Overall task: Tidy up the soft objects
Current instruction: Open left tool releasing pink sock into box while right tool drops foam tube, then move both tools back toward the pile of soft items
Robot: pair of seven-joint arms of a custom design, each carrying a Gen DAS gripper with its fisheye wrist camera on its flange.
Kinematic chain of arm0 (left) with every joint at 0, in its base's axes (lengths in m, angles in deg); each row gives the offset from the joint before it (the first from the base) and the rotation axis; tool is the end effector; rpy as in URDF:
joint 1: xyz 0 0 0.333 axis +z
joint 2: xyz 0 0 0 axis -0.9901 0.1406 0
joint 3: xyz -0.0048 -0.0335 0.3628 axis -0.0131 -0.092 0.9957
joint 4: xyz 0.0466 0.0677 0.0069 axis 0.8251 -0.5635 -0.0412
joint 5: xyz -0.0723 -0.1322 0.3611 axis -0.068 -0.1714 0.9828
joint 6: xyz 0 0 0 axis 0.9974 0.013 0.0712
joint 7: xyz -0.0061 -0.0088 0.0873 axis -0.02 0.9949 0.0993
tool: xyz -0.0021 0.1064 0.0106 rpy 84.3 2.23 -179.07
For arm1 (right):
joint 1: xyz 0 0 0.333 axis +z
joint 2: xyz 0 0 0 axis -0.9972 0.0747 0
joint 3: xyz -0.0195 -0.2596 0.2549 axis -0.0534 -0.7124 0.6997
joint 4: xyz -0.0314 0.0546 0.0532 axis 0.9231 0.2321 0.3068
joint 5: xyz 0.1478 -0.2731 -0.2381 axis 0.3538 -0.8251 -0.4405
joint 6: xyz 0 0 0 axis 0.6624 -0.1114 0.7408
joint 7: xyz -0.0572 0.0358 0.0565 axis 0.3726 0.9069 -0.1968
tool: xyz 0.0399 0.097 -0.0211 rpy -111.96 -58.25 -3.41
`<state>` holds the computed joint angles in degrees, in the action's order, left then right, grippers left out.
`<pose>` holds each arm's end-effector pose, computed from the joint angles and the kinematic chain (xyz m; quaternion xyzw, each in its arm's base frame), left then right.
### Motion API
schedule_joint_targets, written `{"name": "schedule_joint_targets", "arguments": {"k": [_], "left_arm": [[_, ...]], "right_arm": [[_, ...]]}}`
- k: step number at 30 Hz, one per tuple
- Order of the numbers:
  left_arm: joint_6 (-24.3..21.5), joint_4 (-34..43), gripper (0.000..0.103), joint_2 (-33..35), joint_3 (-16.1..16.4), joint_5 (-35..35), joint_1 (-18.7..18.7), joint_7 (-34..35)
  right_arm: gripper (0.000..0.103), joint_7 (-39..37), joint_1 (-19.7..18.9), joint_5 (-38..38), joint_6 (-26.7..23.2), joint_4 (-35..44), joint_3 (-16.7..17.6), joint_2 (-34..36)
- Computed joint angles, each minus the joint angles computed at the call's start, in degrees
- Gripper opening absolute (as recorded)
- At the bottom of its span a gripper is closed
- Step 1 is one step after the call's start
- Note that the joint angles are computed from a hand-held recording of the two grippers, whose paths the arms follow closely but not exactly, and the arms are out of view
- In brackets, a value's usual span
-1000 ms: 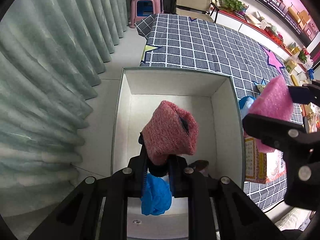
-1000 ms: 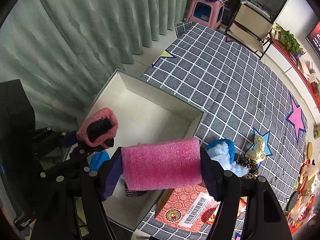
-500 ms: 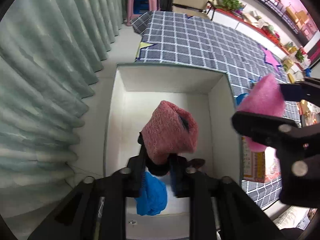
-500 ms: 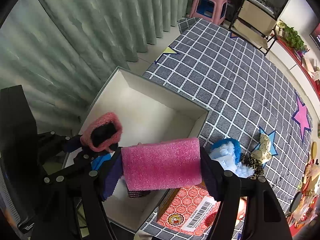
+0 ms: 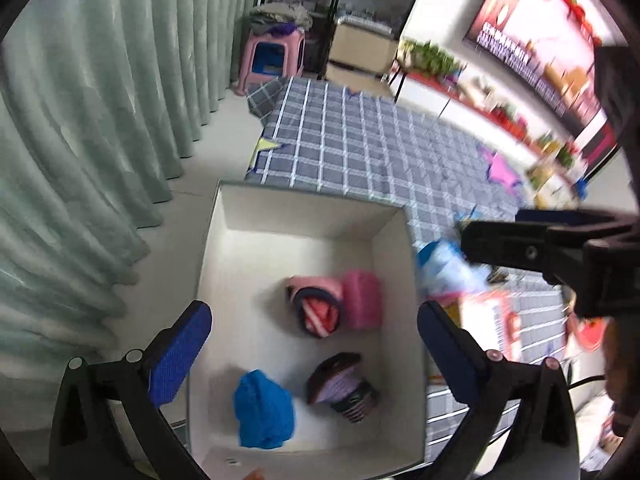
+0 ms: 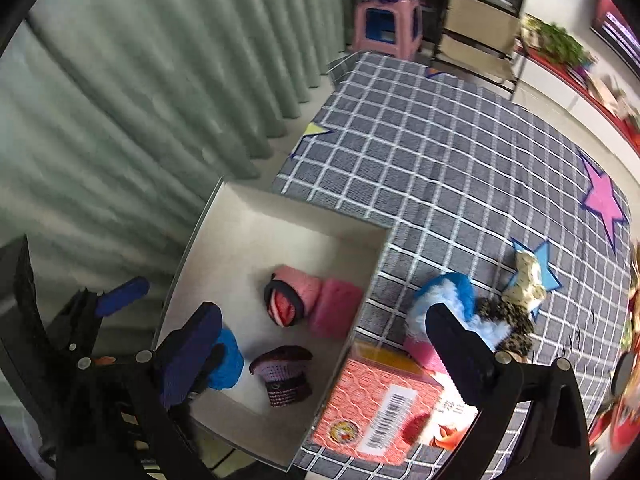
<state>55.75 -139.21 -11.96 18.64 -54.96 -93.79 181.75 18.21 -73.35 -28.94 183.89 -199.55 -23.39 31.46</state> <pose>0.4465 -0.1640 0.5491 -0.6179 0.7475 -0.2399 0.0425 0.4745 0.1277 0.5698 -0.7245 0.6746 -0.0362 0.1367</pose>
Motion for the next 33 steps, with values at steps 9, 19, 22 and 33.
{"name": "schedule_joint_targets", "arguments": {"k": [9,19,22,33], "left_arm": [[-5.68,5.83,0.103,2.28,1.54,-10.21,-1.19,3.76],[-9.70,10.82,0.103,5.54,-2.21,-6.20,-1.87,1.61],[-11.44,12.65,0.103,6.91,-3.33,-3.90,-2.33,0.00],[-14.37,18.75,0.103,11.97,-6.17,2.23,-4.29,-7.23]], "right_arm": [[0.103,6.87,-5.54,-2.89,-1.07,-2.91,-2.45,-6.48],[0.103,13.10,-13.89,-5.22,-5.26,-7.97,-6.80,-8.73],[0.103,12.65,-15.13,-5.10,-6.04,-9.34,-7.62,-8.01],[0.103,3.16,-16.08,-2.81,-5.08,-10.08,-8.87,0.54]]}}
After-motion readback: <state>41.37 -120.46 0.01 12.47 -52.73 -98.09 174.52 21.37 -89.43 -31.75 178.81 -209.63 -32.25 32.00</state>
